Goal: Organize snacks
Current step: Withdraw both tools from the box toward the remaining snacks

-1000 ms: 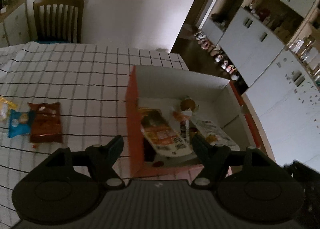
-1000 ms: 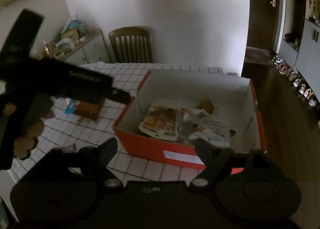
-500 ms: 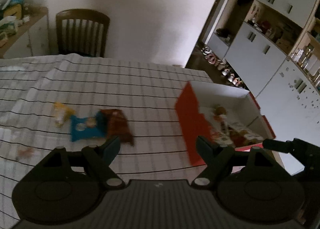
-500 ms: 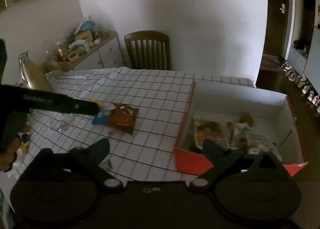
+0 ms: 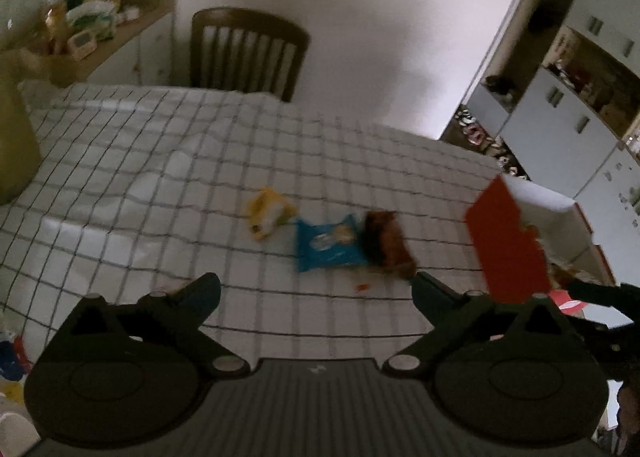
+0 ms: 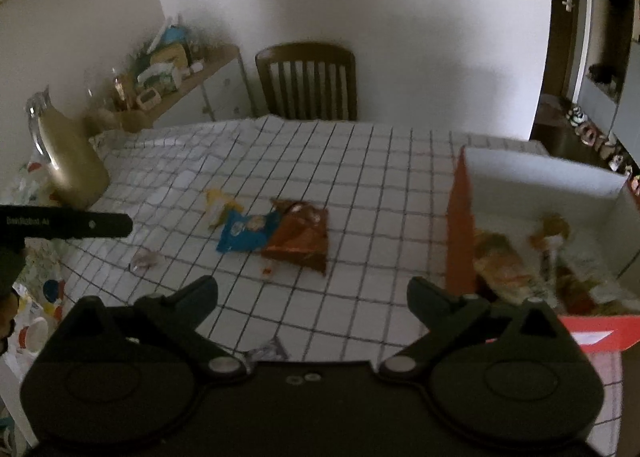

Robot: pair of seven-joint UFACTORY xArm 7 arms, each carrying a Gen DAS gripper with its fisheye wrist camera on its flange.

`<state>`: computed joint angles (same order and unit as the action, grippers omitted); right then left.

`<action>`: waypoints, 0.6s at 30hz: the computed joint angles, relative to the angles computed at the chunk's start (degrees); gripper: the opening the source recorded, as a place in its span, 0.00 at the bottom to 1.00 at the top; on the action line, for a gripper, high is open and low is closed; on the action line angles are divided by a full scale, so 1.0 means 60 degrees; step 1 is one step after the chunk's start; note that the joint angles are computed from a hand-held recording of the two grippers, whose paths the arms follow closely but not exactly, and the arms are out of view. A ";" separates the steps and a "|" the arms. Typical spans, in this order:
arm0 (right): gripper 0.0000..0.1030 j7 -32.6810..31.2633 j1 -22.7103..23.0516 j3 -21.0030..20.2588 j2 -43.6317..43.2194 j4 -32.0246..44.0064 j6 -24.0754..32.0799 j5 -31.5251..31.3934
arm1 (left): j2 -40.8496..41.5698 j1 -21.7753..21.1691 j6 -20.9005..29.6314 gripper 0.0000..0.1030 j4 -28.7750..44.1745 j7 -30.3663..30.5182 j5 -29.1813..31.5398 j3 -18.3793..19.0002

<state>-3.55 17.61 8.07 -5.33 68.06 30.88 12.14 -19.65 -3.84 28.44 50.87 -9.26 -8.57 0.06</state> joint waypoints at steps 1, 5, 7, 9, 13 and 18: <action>0.98 0.0186 0.0034 0.0076 0.0093 0.0009 0.0029 -0.0096 | 0.0021 0.0047 -0.0044 0.99 -0.0094 0.0133 0.0002 0.0119; 0.95 0.1350 0.0206 0.0347 0.0402 -0.0089 0.0038 -0.0688 | 0.0227 0.0131 -0.0070 0.99 -0.0363 0.1078 -0.0358 0.0695; 0.93 0.2022 0.0310 0.0433 0.0603 -0.0122 0.0074 -0.0998 | 0.0281 -0.0025 -0.0262 0.99 -0.0568 0.2155 -0.0859 0.1030; 0.89 0.2662 0.0401 0.0467 0.0794 -0.0082 0.0247 -0.1310 | 0.0370 0.0199 -0.0441 0.99 -0.0753 0.2511 -0.0637 0.0907; 0.84 0.3911 0.0586 0.0482 0.1206 0.0071 0.0535 -0.1859 | 0.0661 0.0605 -0.0787 0.99 -0.0976 0.2769 -0.0157 0.0700; 0.72 0.5633 0.0842 0.0434 0.1570 0.0287 0.0893 -0.2719 | 0.1165 0.0485 -0.1077 0.99 -0.0896 0.4035 -0.0960 0.1038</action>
<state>30.25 22.66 10.68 4.09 69.79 36.23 -4.17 -12.66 -0.93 21.97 45.49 14.95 -14.33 6.29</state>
